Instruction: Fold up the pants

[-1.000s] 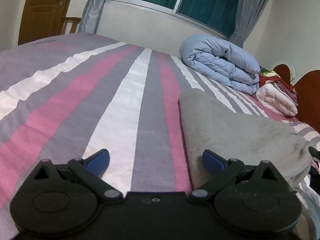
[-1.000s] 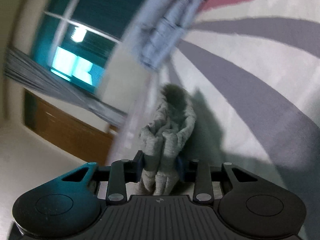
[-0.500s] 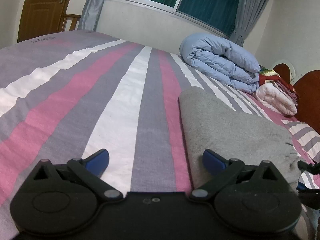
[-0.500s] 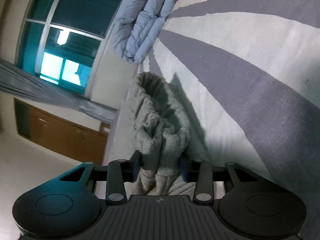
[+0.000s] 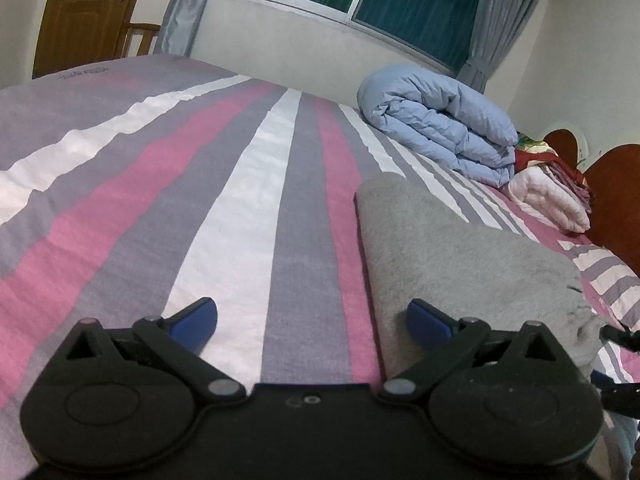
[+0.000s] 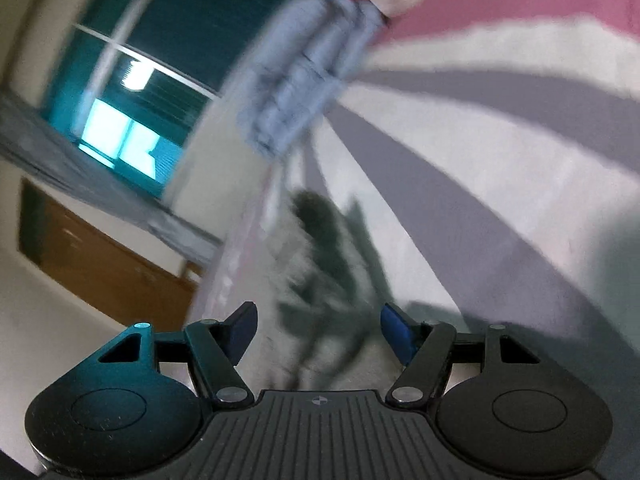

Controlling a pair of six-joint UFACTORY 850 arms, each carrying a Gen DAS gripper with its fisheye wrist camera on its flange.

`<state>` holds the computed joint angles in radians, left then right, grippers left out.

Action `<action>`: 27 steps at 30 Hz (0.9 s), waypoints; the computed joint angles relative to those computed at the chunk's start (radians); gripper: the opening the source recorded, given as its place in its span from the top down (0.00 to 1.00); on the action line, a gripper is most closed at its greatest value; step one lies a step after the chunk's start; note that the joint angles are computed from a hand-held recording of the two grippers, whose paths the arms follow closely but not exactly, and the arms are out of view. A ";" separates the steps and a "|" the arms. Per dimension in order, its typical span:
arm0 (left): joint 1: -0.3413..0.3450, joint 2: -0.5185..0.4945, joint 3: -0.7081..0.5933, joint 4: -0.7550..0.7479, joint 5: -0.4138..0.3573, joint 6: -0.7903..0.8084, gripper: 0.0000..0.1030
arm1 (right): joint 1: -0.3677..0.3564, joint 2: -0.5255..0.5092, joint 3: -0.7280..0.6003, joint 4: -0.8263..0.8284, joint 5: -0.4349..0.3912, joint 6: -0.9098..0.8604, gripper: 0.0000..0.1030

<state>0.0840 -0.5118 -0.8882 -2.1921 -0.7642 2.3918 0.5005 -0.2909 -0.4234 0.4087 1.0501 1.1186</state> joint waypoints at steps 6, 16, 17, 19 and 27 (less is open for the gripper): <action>0.016 0.002 -0.008 0.037 -0.035 -0.057 0.09 | -0.005 -0.011 0.005 -0.031 0.035 0.020 0.34; 0.027 -0.151 -0.255 0.549 -0.177 -0.509 0.16 | -0.150 -0.026 0.008 -0.304 0.058 0.054 0.34; 0.022 -0.171 -0.281 0.595 -0.194 -0.548 0.16 | -0.162 -0.030 0.001 -0.335 0.054 0.054 0.34; 0.014 -0.211 -0.335 0.663 -0.226 -0.604 0.16 | -0.186 -0.039 -0.006 -0.405 0.057 0.066 0.34; 0.004 -0.399 -0.601 0.836 -0.375 -0.888 0.53 | -0.259 -0.106 -0.055 -0.573 0.112 0.122 0.32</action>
<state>0.0880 -0.9111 -1.4889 -1.3562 -1.1395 1.5037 0.2412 -0.3967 -0.4780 -0.1643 1.1625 1.2407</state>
